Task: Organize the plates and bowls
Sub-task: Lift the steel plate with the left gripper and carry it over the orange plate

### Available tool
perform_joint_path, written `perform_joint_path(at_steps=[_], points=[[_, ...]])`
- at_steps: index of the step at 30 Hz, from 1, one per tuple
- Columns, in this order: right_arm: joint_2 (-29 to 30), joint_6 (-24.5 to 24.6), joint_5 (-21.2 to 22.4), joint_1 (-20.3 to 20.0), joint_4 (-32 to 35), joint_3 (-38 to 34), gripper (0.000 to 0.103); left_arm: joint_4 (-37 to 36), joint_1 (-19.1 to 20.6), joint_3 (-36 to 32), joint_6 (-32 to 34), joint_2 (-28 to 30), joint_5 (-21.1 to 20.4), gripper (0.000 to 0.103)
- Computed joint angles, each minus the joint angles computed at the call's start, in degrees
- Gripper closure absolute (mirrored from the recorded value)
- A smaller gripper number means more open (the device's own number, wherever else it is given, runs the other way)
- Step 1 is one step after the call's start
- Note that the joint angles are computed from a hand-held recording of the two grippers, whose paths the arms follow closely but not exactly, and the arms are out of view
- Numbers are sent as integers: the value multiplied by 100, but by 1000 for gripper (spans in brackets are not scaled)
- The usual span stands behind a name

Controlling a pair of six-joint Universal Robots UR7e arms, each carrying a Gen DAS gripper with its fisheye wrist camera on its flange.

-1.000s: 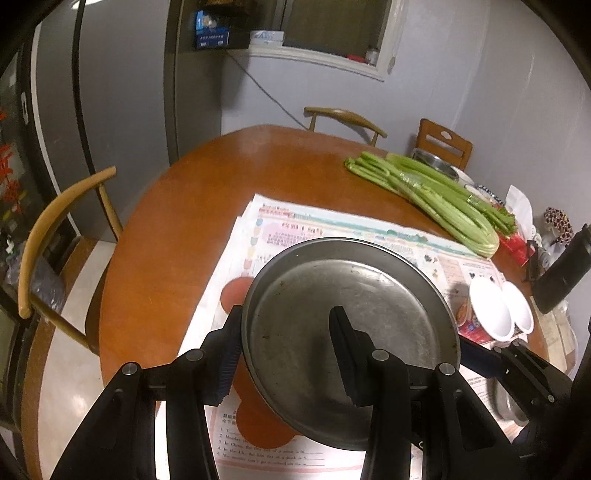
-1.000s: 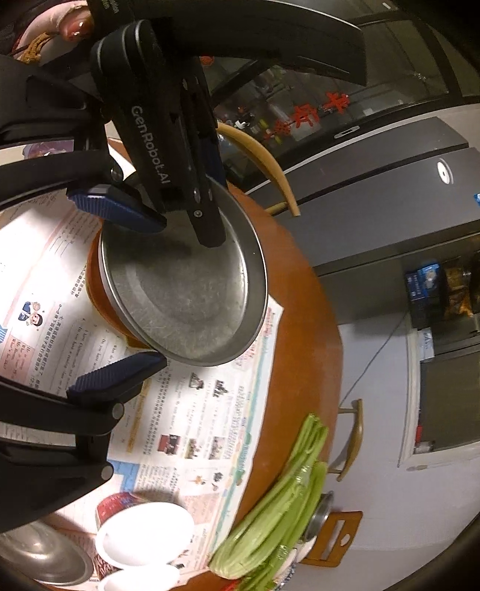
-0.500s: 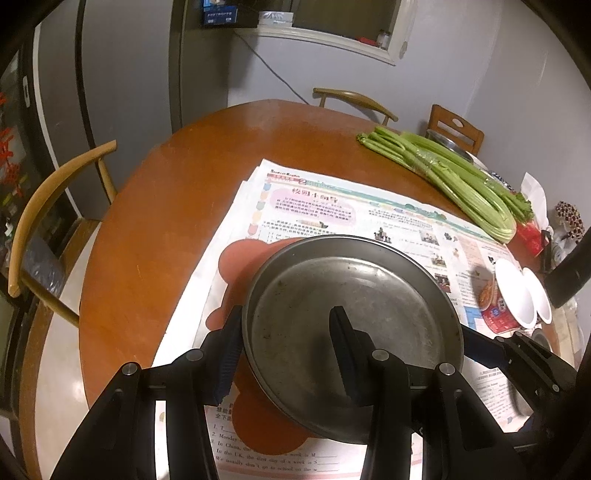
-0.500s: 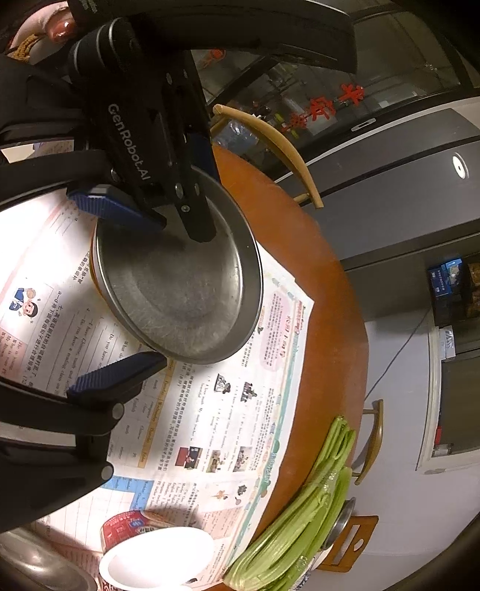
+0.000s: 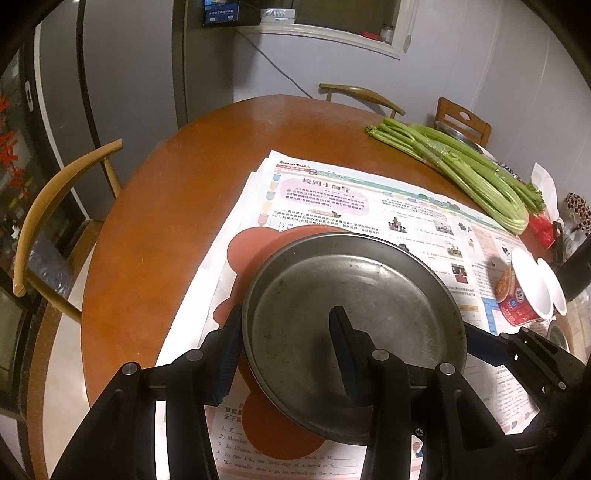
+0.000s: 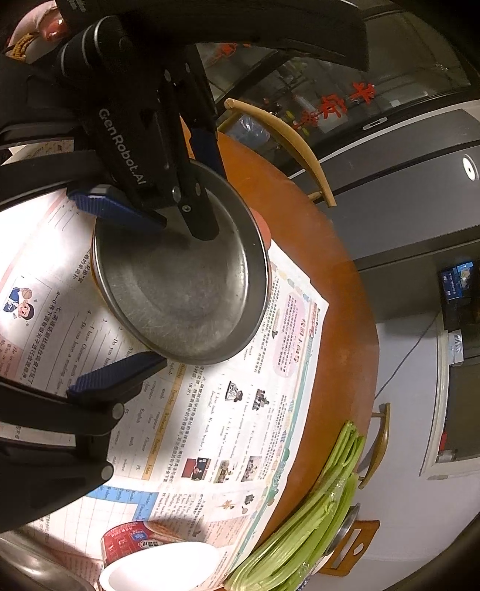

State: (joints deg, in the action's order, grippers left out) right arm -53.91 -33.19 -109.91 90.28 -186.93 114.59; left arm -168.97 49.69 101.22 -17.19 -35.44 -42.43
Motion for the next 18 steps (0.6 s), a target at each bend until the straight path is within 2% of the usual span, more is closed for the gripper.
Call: perform_joint_path(at_steps=[18], points=[[140, 1, -50, -2, -50, -92, 36, -222, -35, 108, 101, -33, 29, 56]])
